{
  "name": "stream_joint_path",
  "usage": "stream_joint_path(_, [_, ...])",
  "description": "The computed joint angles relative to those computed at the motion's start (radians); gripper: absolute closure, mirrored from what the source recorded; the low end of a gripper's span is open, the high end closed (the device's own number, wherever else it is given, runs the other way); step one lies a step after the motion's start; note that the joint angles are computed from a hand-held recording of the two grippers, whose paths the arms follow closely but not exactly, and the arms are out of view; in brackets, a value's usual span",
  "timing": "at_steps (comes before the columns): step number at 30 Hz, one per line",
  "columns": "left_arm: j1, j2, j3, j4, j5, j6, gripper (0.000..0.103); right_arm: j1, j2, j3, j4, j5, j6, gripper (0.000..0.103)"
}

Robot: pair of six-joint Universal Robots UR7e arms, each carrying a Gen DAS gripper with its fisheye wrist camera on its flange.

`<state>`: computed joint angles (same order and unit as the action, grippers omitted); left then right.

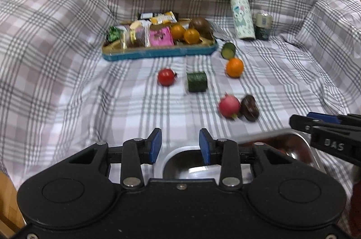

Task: Organize fruits
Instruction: 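Move the left tool to the cherry tomato while the right tool approaches the cucumber piece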

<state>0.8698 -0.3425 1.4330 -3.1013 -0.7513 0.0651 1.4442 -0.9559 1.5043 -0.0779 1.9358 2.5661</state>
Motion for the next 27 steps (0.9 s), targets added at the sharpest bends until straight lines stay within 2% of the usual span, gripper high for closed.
stream_joint_path(14, [0.061,0.123,-0.285,0.054,-0.016,0.119,0.058,0.013,0.099,-0.221,0.075,-0.006,-0.031,0.067])
stream_joint_path(23, [0.108,0.222,-0.517,0.239,-0.053,0.057,0.058,0.014,0.187,-0.403,0.157,-0.012,-0.030,0.067])
stream_joint_path(27, [0.122,0.259,-0.594,0.274,-0.056,0.046,0.058,0.015,0.236,-0.495,0.193,-0.005,-0.032,0.067])
